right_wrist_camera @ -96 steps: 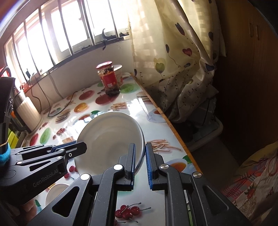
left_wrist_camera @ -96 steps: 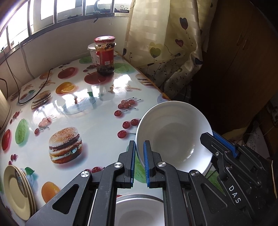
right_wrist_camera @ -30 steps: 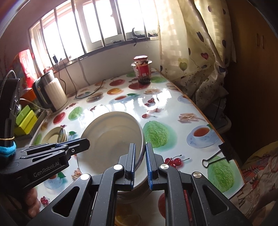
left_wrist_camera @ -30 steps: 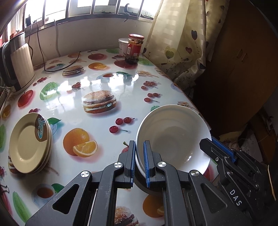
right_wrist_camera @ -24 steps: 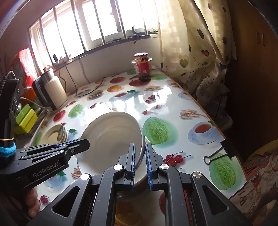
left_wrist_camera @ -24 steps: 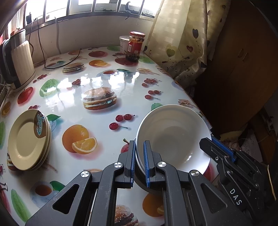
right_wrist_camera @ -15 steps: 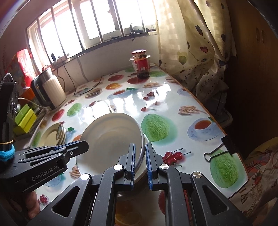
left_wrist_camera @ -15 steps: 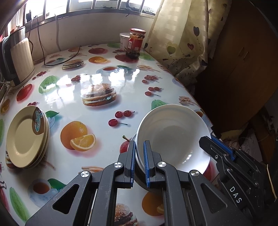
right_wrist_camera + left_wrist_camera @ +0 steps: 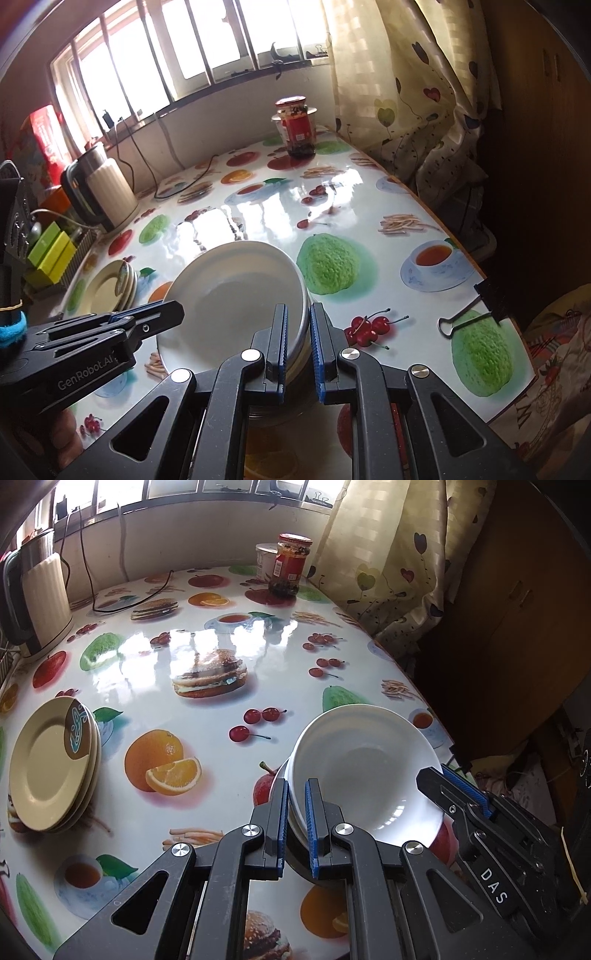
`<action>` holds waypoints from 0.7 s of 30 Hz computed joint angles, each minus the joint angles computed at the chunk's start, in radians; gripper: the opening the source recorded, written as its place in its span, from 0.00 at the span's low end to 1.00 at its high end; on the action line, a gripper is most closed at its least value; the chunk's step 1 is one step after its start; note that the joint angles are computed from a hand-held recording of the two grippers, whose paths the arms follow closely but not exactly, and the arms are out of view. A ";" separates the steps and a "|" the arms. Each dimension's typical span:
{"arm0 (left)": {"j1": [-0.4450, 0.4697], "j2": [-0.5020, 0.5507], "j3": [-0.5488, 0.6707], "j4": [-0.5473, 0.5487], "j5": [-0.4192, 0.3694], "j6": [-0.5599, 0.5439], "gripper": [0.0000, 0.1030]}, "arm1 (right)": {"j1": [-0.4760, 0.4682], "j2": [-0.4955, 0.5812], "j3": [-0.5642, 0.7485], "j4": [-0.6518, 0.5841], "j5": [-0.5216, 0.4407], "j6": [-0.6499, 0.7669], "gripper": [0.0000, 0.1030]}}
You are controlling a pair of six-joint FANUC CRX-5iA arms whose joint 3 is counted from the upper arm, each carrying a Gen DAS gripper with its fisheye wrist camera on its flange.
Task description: Organize plates and bowls
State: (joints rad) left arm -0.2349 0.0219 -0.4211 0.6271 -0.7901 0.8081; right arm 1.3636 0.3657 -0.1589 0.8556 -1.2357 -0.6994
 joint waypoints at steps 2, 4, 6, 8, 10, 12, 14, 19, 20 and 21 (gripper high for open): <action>0.000 0.001 -0.001 0.002 0.001 -0.002 0.09 | -0.002 -0.001 -0.002 -0.002 0.004 0.001 0.14; 0.001 0.003 -0.001 0.008 -0.002 -0.003 0.09 | -0.003 0.000 -0.001 -0.006 0.005 0.001 0.14; 0.002 0.005 -0.002 0.012 -0.001 -0.006 0.09 | -0.004 0.000 -0.003 -0.004 0.006 0.000 0.14; 0.003 0.004 -0.004 0.016 -0.001 -0.010 0.09 | -0.004 0.000 -0.002 -0.006 0.006 0.000 0.14; 0.002 0.002 -0.006 0.017 0.000 -0.009 0.09 | -0.004 0.000 -0.003 -0.004 0.007 0.001 0.14; 0.002 0.001 -0.009 0.020 0.006 -0.017 0.09 | -0.004 0.000 -0.003 -0.005 0.008 0.001 0.14; 0.003 -0.001 -0.013 0.027 0.009 -0.023 0.09 | -0.005 -0.003 -0.008 -0.005 0.015 -0.006 0.14; -0.005 -0.030 -0.045 0.032 0.063 -0.044 0.10 | -0.009 -0.010 -0.019 0.000 0.026 -0.012 0.20; -0.005 -0.032 -0.049 0.036 0.066 -0.049 0.10 | -0.008 -0.010 -0.021 0.004 0.026 -0.015 0.22; -0.004 -0.032 -0.051 0.037 0.068 -0.050 0.10 | -0.008 -0.011 -0.024 0.008 0.026 -0.022 0.27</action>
